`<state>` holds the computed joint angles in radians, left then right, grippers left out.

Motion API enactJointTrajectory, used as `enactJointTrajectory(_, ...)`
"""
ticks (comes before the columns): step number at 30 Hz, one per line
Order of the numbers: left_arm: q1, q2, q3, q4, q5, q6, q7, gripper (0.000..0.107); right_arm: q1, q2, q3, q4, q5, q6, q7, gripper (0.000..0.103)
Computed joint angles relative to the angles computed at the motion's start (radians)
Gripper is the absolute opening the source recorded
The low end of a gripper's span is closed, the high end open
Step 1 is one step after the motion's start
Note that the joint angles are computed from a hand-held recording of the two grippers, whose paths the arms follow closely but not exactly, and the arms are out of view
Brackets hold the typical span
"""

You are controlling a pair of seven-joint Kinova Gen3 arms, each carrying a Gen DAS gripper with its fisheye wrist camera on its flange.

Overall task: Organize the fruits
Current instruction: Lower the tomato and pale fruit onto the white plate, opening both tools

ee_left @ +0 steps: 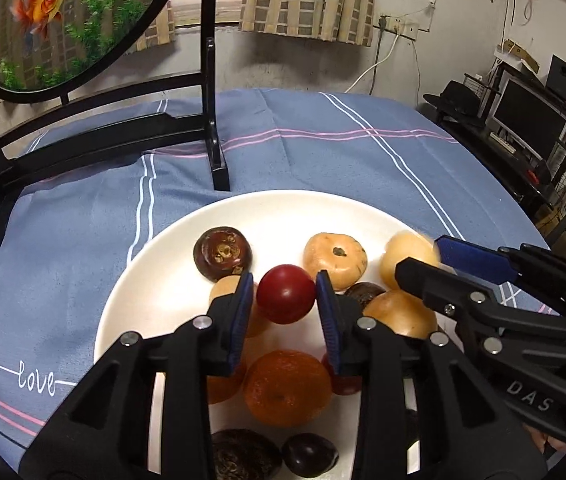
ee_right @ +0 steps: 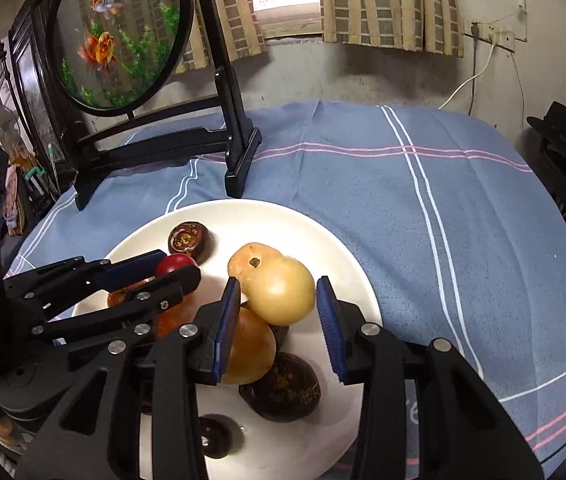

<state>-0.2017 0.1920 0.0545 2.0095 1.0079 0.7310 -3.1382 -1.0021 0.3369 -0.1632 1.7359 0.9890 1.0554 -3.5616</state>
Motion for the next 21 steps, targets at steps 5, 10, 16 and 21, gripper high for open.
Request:
enactJointTrajectory(5,-0.010,0.004,-0.003,-0.009,0.003,0.016,0.010,0.039,-0.009,-0.001,0.001,0.001,0.014,0.016,-0.008,0.047)
enactJointTrajectory(10,-0.025,-0.040,-0.021,0.004,0.009,0.039,-0.010,0.039,-0.040,-0.024,-0.014,-0.002,0.052,0.060,-0.044,0.047)
enactJointTrajectory(16,-0.083,-0.131,-0.105,0.027,0.004,0.140,-0.058,0.039,-0.130,-0.057,-0.067,-0.020,0.124,0.201,-0.146,0.052)
enactJointTrajectory(21,-0.156,-0.213,-0.210,0.085,0.001,0.252,-0.161,0.049,-0.241,-0.034,-0.115,-0.081,0.162,0.362,-0.194,0.060)
